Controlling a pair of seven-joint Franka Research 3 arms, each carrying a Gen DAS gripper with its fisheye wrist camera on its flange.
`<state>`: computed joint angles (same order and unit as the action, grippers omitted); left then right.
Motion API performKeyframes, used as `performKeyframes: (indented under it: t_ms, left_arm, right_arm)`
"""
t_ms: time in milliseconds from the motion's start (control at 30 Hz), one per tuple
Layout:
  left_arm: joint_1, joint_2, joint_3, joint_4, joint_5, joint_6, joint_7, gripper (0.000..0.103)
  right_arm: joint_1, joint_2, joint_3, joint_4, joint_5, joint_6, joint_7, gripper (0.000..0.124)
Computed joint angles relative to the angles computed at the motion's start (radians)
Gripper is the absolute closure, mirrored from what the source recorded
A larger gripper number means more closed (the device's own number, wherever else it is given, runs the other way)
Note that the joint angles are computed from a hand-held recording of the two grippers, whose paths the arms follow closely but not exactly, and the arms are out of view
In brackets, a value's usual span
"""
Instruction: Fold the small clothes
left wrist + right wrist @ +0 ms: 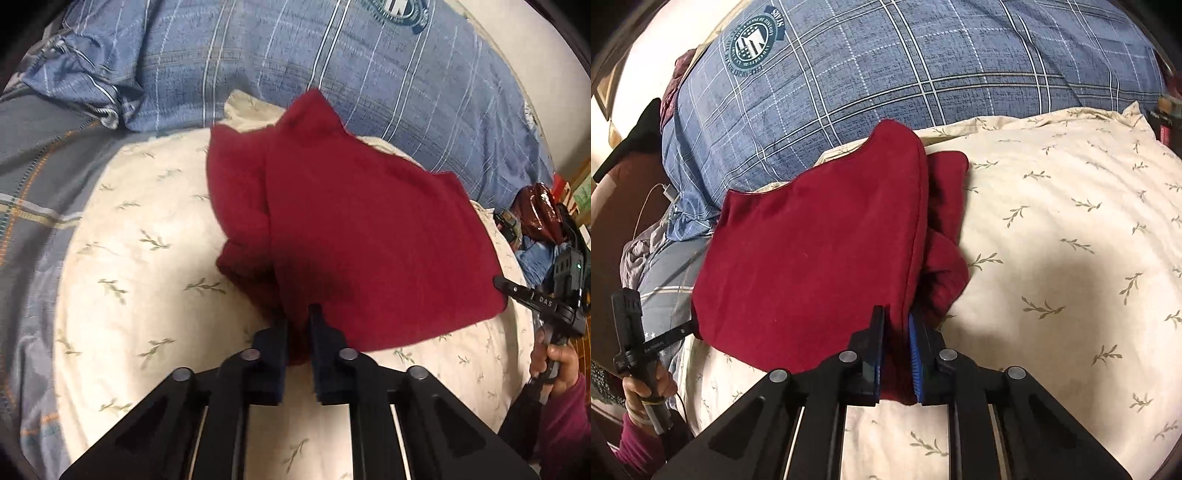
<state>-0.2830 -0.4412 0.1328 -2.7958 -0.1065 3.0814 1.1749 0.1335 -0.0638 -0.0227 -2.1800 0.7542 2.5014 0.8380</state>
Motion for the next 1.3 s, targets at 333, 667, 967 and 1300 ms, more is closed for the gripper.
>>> performKeyframes:
  t_ms: [333,667,967,1300]
  left_arm:
    - [0.091,-0.085,-0.101,-0.056,0.029,-0.046,-0.077,0.095]
    - [0.240,-0.133,-0.254,-0.038,0.176,-0.047,-0.321,0.073]
    - [0.199,-0.039,-0.201,0.001,0.215,0.002,-0.359,0.062]
    - [0.400,-0.020,-0.367,-0.011,0.357,0.018,-0.558,0.052]
  right_arm:
    - [0.078,0.003,0.059,0.058,-0.037,0.061,0.018,0.084]
    - [0.140,0.068,0.088,0.062,-0.644,0.311,0.412,0.074]
    - [0.096,-0.011,0.036,0.010,-0.231,0.200,0.175,0.072]
    - [0.232,0.269,0.161,0.336,-0.126,0.107,-0.015,0.077]
